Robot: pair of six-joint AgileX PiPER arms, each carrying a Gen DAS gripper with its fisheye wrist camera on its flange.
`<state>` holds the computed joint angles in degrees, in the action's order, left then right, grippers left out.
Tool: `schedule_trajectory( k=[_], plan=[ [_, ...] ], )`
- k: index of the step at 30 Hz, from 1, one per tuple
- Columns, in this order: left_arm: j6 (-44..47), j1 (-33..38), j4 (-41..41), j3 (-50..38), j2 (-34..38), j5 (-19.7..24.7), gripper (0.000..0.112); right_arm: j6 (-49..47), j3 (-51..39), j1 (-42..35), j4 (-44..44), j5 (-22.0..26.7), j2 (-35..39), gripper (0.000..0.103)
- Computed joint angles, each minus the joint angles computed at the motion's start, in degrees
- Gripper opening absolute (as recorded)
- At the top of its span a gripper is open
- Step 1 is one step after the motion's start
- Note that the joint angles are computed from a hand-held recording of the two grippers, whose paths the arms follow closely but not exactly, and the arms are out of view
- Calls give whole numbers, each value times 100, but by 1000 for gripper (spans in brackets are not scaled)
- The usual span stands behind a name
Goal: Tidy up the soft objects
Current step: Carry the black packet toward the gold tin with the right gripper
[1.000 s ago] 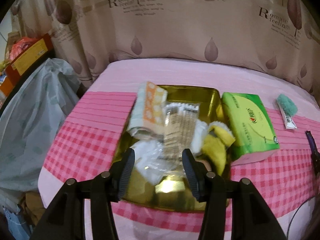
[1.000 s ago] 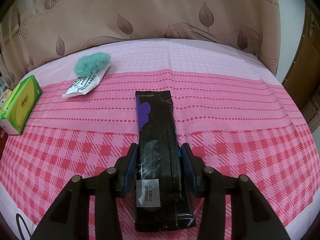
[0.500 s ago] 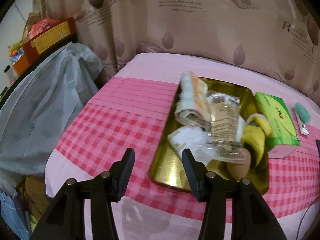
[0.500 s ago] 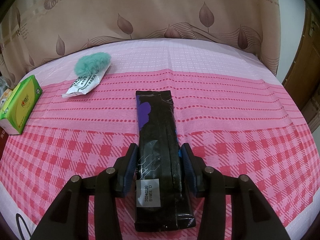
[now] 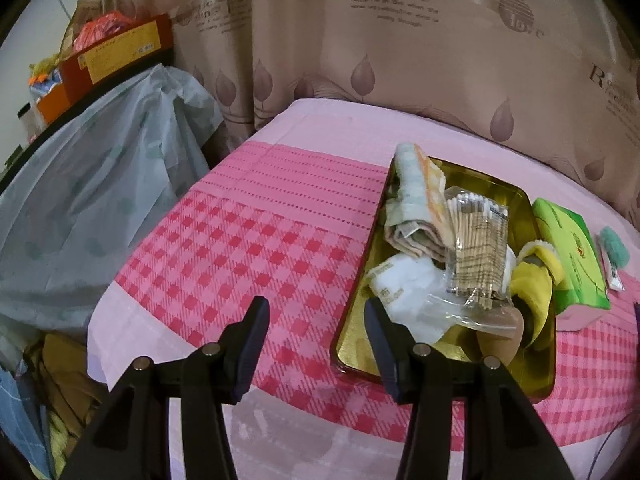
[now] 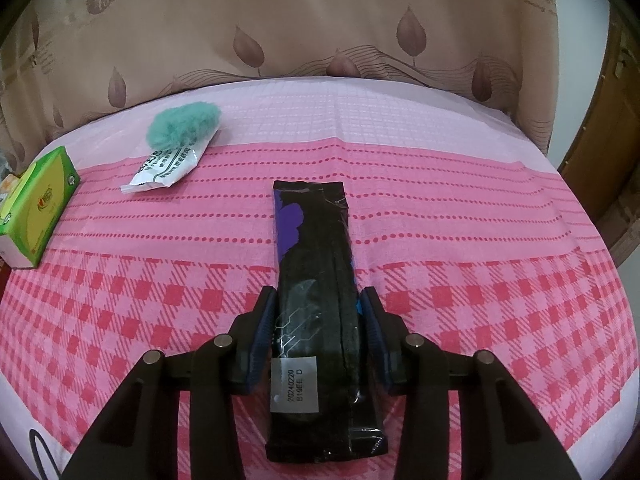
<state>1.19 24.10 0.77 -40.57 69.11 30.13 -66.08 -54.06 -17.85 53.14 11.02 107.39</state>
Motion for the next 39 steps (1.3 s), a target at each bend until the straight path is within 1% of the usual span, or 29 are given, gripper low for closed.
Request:
schedule_trajectory(
  k=[3, 7, 11, 13, 15, 18, 22, 26, 30, 32, 33, 37, 39],
  plan=[
    [108, 128, -162, -35, 70, 36, 50, 351, 28, 80, -304, -116, -27, 36],
    [-119, 122, 11, -20, 57, 32, 50, 1006, 83, 180, -832, -284, -61, 35],
    [-144, 125, 16, -18, 47, 20, 50, 2469, 101, 306, -2145, -397, -100, 35],
    [-194, 113, 78, -21, 51, 34, 50, 3025, 128, 375, -2623, -434, -124, 34],
    [-312, 54, 208, -14, 22, 63, 50, 3823, 165, 467, -3350, -494, -148, 34],
    [-451, -26, 352, -2, -31, 75, 50, 4280, 193, 551, -3688, -471, -191, 33],
    [-692, -116, 529, 13, -33, 65, 50, 4310, 272, 711, -3592, -427, -294, 33],
    [-698, -61, 503, 7, -17, 62, 50, 3833, 354, 886, -3001, -395, -408, 33],
    [-907, -115, 701, 30, -65, 47, 50, 3615, 387, 1092, -2684, -358, -521, 33],
    [-1028, -135, 794, 33, -77, 53, 50, 3159, 403, 1163, -2176, -282, -600, 33],
    [-1033, -120, 793, 30, -72, 52, 50, 3097, 424, 1214, -2096, -268, -647, 33],
    [-1026, -11, 743, 12, -25, 47, 50, 3145, 471, 1462, -2049, -247, -835, 33],
    [-1083, 49, 762, 4, -3, 36, 50, 3421, 482, 1600, -2247, -218, -939, 33]
  ],
)
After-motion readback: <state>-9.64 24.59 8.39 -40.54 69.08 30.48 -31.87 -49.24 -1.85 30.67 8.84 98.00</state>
